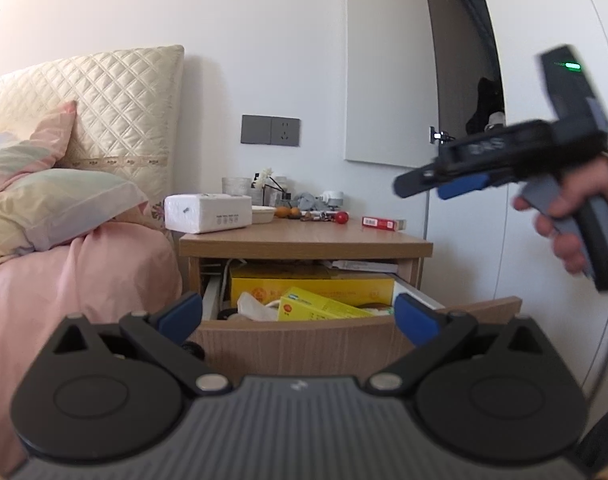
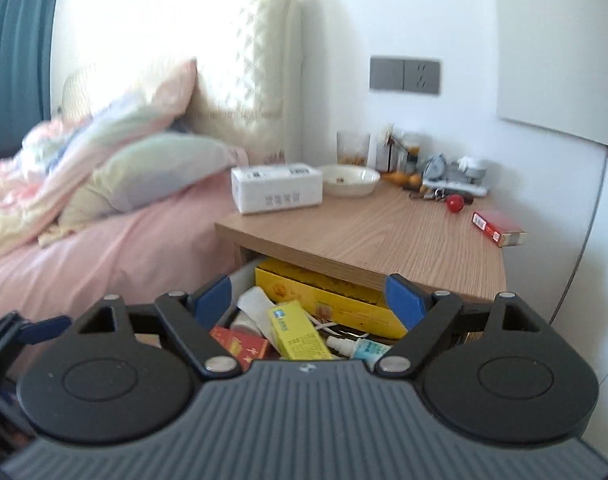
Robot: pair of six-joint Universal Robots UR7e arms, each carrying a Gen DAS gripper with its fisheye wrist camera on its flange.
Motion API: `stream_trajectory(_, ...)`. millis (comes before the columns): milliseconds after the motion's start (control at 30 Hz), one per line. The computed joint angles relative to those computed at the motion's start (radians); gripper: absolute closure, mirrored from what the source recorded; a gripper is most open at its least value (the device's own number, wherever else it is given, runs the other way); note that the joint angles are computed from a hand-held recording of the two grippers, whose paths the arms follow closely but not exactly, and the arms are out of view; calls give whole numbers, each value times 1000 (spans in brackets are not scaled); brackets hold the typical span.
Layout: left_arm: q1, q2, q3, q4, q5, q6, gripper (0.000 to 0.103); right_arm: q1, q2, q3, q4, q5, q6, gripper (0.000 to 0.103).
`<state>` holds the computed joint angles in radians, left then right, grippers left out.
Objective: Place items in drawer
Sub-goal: 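Withdraw the right tool up and out of the drawer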
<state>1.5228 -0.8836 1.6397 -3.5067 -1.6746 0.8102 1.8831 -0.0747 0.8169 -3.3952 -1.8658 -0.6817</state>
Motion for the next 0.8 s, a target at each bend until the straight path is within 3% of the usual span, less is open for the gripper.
stream_trajectory(167, -1, 0, -1, 1, 0, -2, 0, -4, -10, 145, -228, 21, 15, 17)
stream_trajectory(333, -1, 3, -1, -5, 7, 1, 0, -18, 6, 220, -380, 57, 87, 17)
stream_trajectory(600, -5, 7, 2, -19, 18, 10, 0, -34, 85, 211, -570, 97, 115, 17)
stream_trajectory(800, -6, 8, 3, -28, 22, 2, 0, -37, 147, 165, -671, 85, 61, 17)
